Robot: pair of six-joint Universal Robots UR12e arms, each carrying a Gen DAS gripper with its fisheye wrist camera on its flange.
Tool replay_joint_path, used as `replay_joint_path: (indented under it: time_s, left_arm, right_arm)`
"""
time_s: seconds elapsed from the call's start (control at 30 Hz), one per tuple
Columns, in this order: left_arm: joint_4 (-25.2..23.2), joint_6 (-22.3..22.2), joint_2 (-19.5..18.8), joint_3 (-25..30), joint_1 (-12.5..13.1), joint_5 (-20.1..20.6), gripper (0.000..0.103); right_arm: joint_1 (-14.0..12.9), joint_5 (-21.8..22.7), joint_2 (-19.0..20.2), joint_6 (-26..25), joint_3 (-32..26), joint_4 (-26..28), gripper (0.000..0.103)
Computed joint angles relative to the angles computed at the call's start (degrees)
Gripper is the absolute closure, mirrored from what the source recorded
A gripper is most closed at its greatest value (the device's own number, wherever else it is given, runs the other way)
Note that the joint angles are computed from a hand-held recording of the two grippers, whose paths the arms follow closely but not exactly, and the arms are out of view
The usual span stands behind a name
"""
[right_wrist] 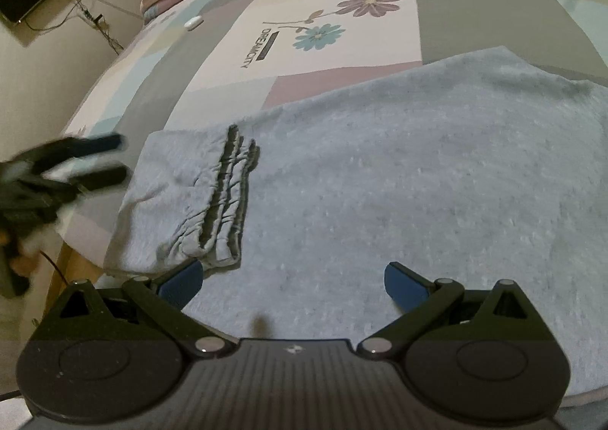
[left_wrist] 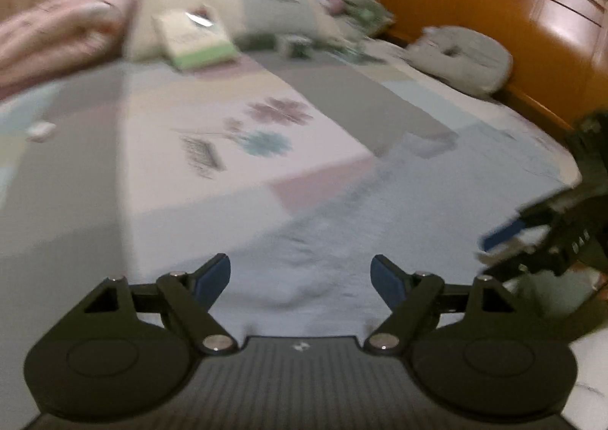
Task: Fold clothes
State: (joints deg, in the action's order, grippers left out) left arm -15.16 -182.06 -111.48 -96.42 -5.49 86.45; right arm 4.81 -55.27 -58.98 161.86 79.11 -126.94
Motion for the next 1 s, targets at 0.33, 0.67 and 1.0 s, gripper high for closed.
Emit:
replay_joint_path:
  time_s: [0.33,0.67,1.0]
  left_arm:
    - [-8.9,-8.6,-0.8,-2.0,0.0,-4.5,0.022]
    - [-7.6,-2.0,-1.7,2.1,-4.3,6.6,0.020]
    - [-9.3,-9.2,-6.0,5.3,-6.2,9.3,0.019]
  right_arm:
    - [-0.3,0.1,-0.3,0.0,0.8,-0.5,0.000]
    - [-1.8,-2.2,-1.5,1.6,3.9,-8.8,0.000]
    - [-0.5,-15.9,-1.7,-6.5,9.8,-24.2,0.000]
